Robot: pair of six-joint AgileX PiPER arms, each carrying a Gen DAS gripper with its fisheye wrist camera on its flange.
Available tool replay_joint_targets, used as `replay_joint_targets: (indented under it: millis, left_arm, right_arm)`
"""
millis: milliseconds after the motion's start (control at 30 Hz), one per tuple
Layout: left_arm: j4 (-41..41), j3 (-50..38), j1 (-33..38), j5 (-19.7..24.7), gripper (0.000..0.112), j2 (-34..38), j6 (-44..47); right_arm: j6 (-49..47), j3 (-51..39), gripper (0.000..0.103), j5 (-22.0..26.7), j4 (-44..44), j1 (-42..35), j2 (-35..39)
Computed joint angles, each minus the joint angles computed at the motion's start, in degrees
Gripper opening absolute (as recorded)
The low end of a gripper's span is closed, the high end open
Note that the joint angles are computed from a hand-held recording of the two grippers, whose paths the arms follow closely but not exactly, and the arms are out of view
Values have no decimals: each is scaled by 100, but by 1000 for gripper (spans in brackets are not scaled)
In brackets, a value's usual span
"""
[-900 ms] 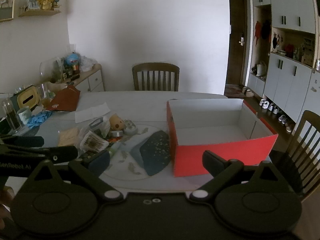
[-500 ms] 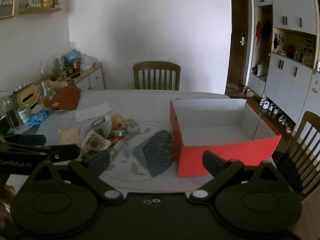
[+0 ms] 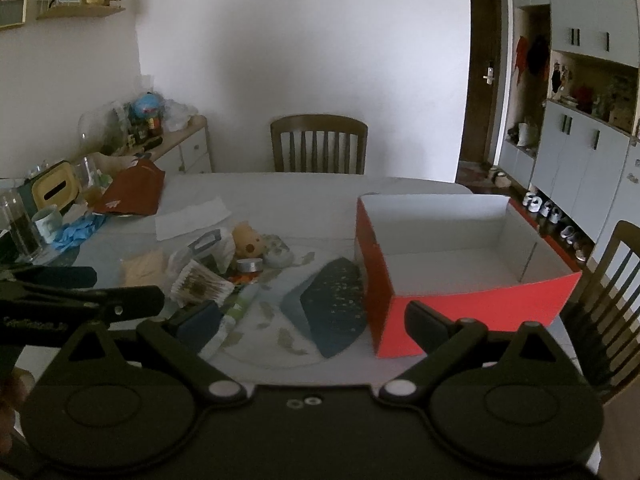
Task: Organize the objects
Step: 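Move both tools toward the cluttered items on the table, then grasp the bread bag with the left tool while the right tool grasps the green-capped tube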
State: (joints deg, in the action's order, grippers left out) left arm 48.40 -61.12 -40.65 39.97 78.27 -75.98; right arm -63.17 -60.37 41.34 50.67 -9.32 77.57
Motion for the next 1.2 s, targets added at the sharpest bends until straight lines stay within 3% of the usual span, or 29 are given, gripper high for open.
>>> replay_joint_targets:
  millis: [367,733,867,1200]
  left_arm:
    - [-507,184,1091,-788,103,-49,1160]
    - [-1424,400,2563,-1531,103,197,2760]
    - [-1416,459,3047,-1732,103,505,3137]
    - [-1965,-661,3802,-1437,103,1842,3627]
  right_arm:
    - [920,-411,99,-153,-634,867,399]
    - [2117,-681,92,-728,-1783,1994,1088]
    - [2792,-775,89,-972,-2368,2327,1374]
    - [3840,-1045,83,-1179,-3359,2808,1995]
